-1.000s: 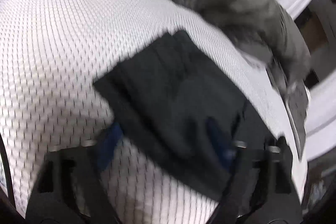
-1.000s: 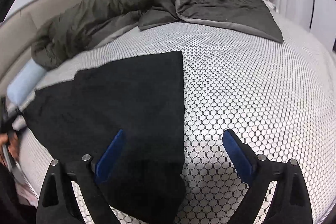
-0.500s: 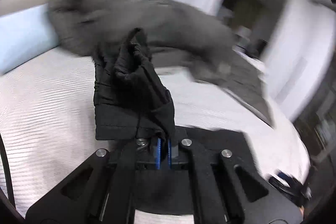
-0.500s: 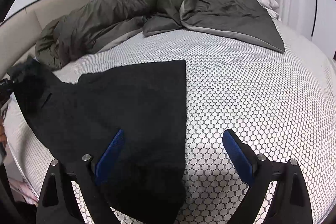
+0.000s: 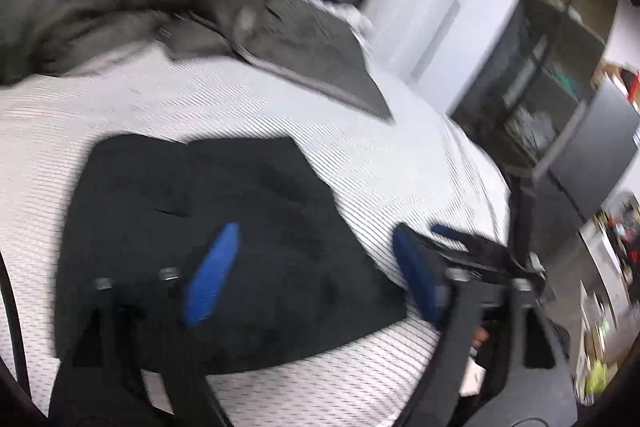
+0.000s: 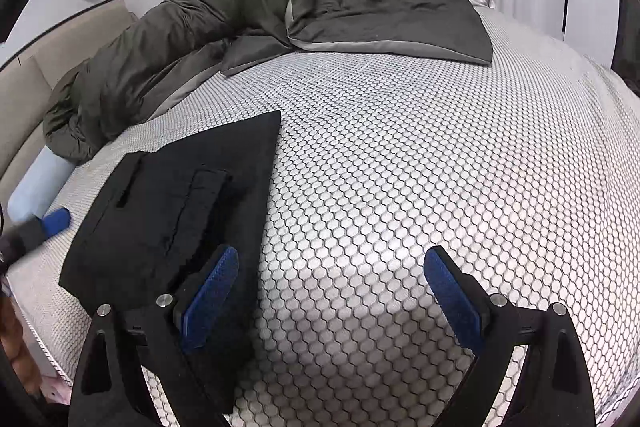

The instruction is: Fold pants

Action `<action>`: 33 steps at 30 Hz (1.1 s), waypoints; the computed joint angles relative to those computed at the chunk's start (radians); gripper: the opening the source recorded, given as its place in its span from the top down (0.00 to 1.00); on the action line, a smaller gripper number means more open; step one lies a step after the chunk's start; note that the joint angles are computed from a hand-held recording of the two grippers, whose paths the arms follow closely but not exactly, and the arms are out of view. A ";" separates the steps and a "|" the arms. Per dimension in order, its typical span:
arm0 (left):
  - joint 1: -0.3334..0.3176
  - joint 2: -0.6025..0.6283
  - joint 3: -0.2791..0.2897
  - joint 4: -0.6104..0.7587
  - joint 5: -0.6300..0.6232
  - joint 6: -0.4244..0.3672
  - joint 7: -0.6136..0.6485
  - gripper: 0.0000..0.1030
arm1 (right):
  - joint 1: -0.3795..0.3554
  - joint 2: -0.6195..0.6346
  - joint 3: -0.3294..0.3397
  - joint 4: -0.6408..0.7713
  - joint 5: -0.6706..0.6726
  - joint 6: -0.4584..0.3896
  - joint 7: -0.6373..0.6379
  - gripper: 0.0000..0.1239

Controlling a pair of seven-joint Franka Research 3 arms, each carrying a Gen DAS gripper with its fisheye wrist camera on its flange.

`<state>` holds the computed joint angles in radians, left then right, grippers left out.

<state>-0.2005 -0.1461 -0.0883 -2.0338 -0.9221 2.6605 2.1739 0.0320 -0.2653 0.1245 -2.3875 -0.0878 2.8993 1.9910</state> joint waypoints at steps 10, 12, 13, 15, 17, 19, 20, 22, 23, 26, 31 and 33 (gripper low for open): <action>0.180 0.109 0.037 -0.002 0.372 0.052 -0.359 0.19 | 0.499 0.057 -0.368 0.100 0.924 -0.076 -0.792 0.33; 0.204 0.111 0.044 -0.012 0.351 0.042 -0.332 0.19 | 0.505 0.096 -0.372 0.141 1.015 -0.139 -0.860 0.33; 0.214 0.104 0.046 -0.020 0.337 0.036 -0.315 0.19 | 0.499 0.120 -0.370 0.165 1.040 -0.179 -0.868 0.33; 0.229 0.100 0.049 -0.032 0.331 0.029 -0.290 0.19 | 0.477 0.178 -0.363 0.214 1.091 -0.248 -0.863 0.34; 0.239 0.090 0.049 -0.051 0.345 0.027 -0.275 0.19 | 0.456 0.207 -0.342 0.236 1.129 -0.244 -0.876 0.51; 0.243 0.094 0.048 -0.060 0.361 0.039 -0.267 0.19 | 0.434 0.236 -0.310 0.260 1.072 -0.213 -0.821 0.73; 0.246 0.089 0.049 -0.067 0.366 0.040 -0.265 0.19 | 0.425 0.236 -0.293 0.261 1.058 -0.194 -0.816 0.80; 0.245 0.094 0.048 -0.060 0.359 0.034 -0.259 0.19 | 0.418 0.201 -0.254 0.242 1.082 -0.118 -0.881 0.86; 0.244 0.091 0.047 -0.059 0.351 0.032 -0.255 0.19 | 0.415 0.173 -0.234 0.229 1.097 -0.087 -0.916 0.87; 0.238 0.081 0.045 -0.066 0.338 0.040 -0.231 0.19 | 0.390 0.084 -0.184 0.176 1.106 -0.023 -0.962 0.87; 0.227 0.088 0.022 -0.091 0.514 0.068 -0.300 0.19 | 0.226 0.121 -0.082 0.136 0.732 -0.070 -0.599 0.83; 0.226 0.101 0.009 -0.091 0.643 0.085 -0.372 0.18 | 0.215 0.156 -0.084 0.142 0.684 -0.103 -0.557 0.80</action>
